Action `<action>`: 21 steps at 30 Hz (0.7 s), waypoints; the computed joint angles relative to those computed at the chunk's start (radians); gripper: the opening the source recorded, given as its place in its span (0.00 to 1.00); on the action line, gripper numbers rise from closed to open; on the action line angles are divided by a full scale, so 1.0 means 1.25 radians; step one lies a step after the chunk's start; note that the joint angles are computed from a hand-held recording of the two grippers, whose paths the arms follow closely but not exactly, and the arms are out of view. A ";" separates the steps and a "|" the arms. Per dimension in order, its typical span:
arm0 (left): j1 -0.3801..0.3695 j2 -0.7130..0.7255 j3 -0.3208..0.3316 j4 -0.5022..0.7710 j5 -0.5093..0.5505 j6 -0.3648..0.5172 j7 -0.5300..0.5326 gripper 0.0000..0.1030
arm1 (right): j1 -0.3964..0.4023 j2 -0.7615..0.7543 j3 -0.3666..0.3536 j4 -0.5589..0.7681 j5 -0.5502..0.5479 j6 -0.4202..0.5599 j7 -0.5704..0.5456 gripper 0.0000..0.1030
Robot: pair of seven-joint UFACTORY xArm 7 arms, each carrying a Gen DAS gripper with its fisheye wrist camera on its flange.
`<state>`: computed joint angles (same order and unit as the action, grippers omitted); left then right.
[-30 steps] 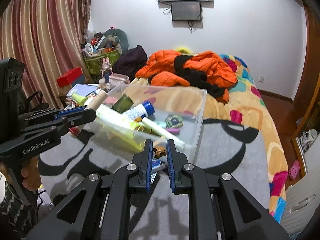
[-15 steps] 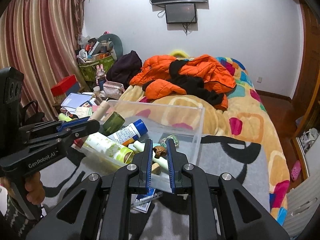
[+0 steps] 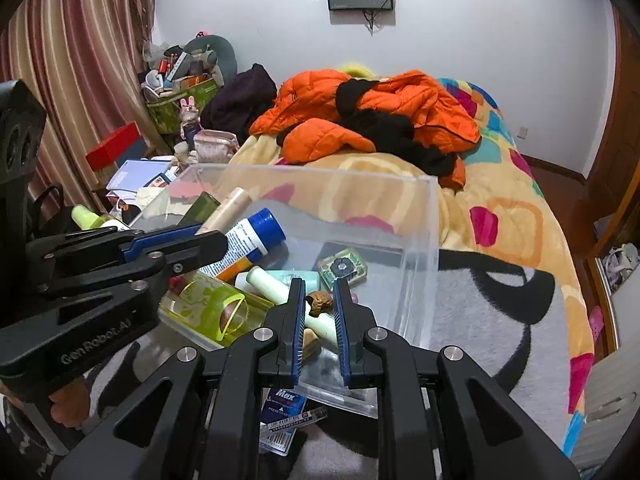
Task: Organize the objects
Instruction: 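Lower the lipstick tube into the clear box and open the left tool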
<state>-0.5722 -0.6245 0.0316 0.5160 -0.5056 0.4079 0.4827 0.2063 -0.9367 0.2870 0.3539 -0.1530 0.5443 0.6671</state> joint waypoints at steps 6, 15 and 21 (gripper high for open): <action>-0.003 0.013 -0.001 0.002 -0.002 0.009 0.004 0.14 | -0.005 0.011 0.003 0.001 -0.005 -0.002 0.001 0.12; -0.009 -0.048 0.006 -0.013 -0.003 0.030 0.017 0.14 | -0.005 0.022 0.003 0.012 -0.012 0.011 0.001 0.14; -0.005 -0.122 -0.002 -0.046 0.022 0.042 0.023 0.14 | 0.011 -0.021 -0.002 0.001 -0.004 0.021 -0.005 0.31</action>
<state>-0.5783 -0.7771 0.0287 0.4591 -0.4780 0.4609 0.5109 0.2196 -0.9624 0.2845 0.3556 -0.1579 0.5711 0.6613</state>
